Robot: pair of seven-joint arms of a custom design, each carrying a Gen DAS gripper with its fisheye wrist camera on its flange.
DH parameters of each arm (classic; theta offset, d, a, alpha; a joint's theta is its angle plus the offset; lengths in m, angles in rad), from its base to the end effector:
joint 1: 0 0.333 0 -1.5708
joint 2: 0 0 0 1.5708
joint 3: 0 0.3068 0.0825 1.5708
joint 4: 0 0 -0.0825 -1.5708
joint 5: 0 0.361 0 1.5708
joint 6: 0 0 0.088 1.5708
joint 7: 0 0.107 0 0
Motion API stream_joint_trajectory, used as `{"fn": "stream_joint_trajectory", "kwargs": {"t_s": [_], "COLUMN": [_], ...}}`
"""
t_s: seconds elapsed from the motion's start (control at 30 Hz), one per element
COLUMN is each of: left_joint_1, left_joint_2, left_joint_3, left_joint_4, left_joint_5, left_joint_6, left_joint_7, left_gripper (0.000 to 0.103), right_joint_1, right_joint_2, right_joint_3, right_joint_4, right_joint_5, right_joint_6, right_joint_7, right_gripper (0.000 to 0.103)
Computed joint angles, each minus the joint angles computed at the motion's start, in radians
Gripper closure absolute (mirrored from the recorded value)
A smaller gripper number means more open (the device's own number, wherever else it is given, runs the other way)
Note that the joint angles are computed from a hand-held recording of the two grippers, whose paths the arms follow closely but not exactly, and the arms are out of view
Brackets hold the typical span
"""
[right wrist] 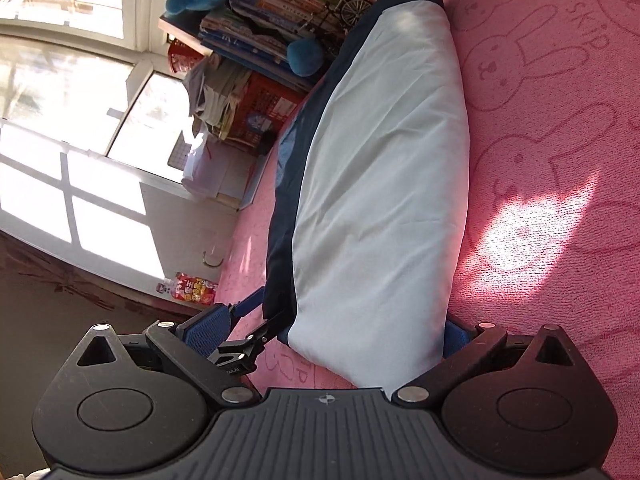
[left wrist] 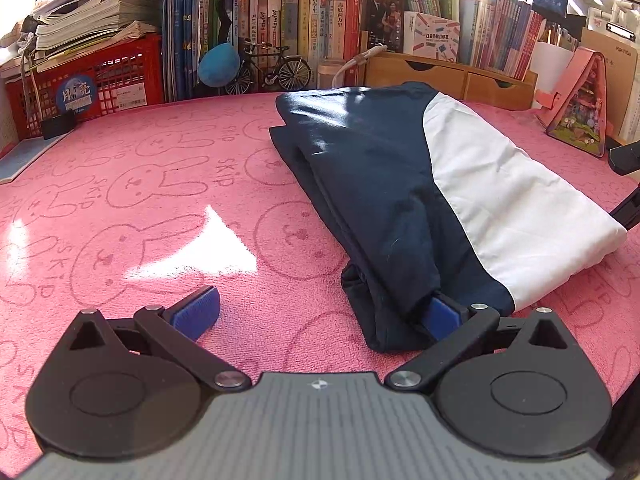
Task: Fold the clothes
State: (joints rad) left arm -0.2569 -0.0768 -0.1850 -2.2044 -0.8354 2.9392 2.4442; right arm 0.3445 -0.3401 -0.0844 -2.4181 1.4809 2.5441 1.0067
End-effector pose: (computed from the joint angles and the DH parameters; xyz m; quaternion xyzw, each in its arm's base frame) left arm 0.5041 -0.1876 0.4966 -0.4353 0.7926 -0.3855 0.1838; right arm 0.4409 0.1024 0.4796 -0.4970 0.6843 0.1699 0.5058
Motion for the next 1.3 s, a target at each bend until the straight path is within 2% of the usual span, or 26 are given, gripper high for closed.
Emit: {"fn": "stream_joint_trajectory", "kwargs": {"t_s": [0.13,0.27,0.43,0.53,0.57,0.67,0.87,0.97,1.0,1.1,1.17,1.23,1.3], "left_joint_1": [0.001,0.001,0.000,-0.003,-0.003,-0.003,-0.004,-0.003,-0.002,0.014,0.036,0.065,0.093], "left_joint_2": [-0.001,-0.001,-0.002,-0.003,-0.003,-0.003,-0.004,-0.004,-0.004,-0.006,-0.008,-0.016,-0.031], "left_joint_3": [0.001,0.002,0.003,0.004,0.003,0.002,-0.001,0.000,0.001,0.015,0.035,0.067,0.100], "left_joint_4": [0.002,0.003,0.003,0.001,0.001,0.002,-0.003,-0.002,0.000,0.025,0.061,0.101,0.119], "left_joint_5": [-0.004,-0.011,-0.023,-0.045,-0.044,-0.046,-0.046,-0.036,-0.030,-0.006,-0.016,-0.084,-0.201], "left_joint_6": [-0.005,-0.010,-0.013,-0.010,-0.009,-0.007,0.004,-0.002,-0.007,-0.092,-0.208,-0.385,-0.572], "left_joint_7": [-0.001,0.004,0.017,0.040,0.040,0.041,0.033,0.023,0.020,0.007,-0.018,-0.027,0.027], "left_gripper": [0.000,0.000,0.000,0.000,0.000,0.000,0.000,0.000,0.000,0.000,0.000,0.000,0.000], "right_joint_1": [-0.022,-0.014,-0.013,-0.002,0.003,0.016,0.020,0.023,0.026,0.041,0.054,0.049,0.043], "right_joint_2": [0.066,0.109,0.076,0.028,0.013,-0.003,0.037,0.056,0.058,0.055,0.050,0.047,0.044], "right_joint_3": [0.064,0.088,0.095,0.107,0.113,0.118,0.134,0.160,0.169,0.172,0.148,0.137,0.140], "right_joint_4": [0.064,0.103,0.065,0.009,-0.011,-0.041,0.001,0.021,0.023,0.012,0.012,0.015,0.024], "right_joint_5": [-0.044,-0.023,-0.008,0.015,0.024,0.093,0.121,0.123,0.106,0.035,0.080,0.102,0.106], "right_joint_6": [0.067,0.120,0.148,0.208,0.236,0.292,0.308,0.353,0.374,0.410,0.393,0.373,0.372], "right_joint_7": [0.074,0.068,0.091,0.099,0.105,0.087,0.032,0.044,0.068,0.184,0.200,0.210,0.219], "right_gripper": [0.000,0.000,0.002,0.023,0.035,0.056,0.051,0.051,0.054,0.062,0.067,0.071,0.073]}}
